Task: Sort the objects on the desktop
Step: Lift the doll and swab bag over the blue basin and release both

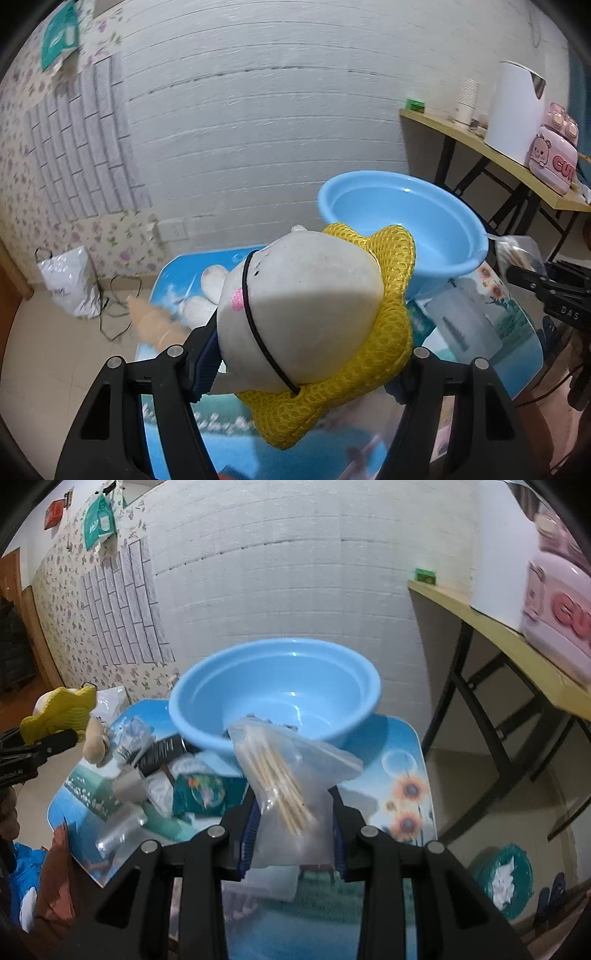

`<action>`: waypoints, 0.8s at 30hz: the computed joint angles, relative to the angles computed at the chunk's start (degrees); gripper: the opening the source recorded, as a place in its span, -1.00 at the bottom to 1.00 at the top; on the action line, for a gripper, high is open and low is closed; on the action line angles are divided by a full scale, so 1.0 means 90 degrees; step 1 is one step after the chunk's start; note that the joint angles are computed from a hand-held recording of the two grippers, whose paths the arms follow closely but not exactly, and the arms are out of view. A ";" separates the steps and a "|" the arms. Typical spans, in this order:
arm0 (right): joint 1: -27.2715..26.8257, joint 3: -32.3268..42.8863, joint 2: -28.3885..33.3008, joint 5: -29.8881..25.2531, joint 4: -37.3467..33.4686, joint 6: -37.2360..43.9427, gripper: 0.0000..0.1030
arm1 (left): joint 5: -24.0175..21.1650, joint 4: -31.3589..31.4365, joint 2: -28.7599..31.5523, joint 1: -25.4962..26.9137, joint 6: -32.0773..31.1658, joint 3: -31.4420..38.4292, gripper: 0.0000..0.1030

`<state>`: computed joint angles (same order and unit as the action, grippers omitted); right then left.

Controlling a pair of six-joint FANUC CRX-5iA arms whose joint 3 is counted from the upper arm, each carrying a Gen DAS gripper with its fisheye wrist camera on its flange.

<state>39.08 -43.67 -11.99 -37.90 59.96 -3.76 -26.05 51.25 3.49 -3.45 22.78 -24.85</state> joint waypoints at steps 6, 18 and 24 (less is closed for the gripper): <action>-0.0505 0.0191 0.0293 0.0572 0.0430 0.0046 -0.37 | -0.0070 -0.0430 0.0430 -0.0320 0.0481 0.0595 0.37; -0.1259 0.0389 0.0753 0.1388 0.0831 0.0000 -0.37 | -0.0218 -0.1000 0.1223 -0.0872 0.0858 0.1630 0.39; -0.1590 0.0459 0.0955 0.1668 0.1296 -0.0274 -0.37 | -0.0320 -0.1513 0.1608 -0.1081 0.1246 0.2175 0.47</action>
<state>24.76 -39.54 -3.39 -22.88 71.62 -6.23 -28.93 37.64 17.96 -13.18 34.00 -5.28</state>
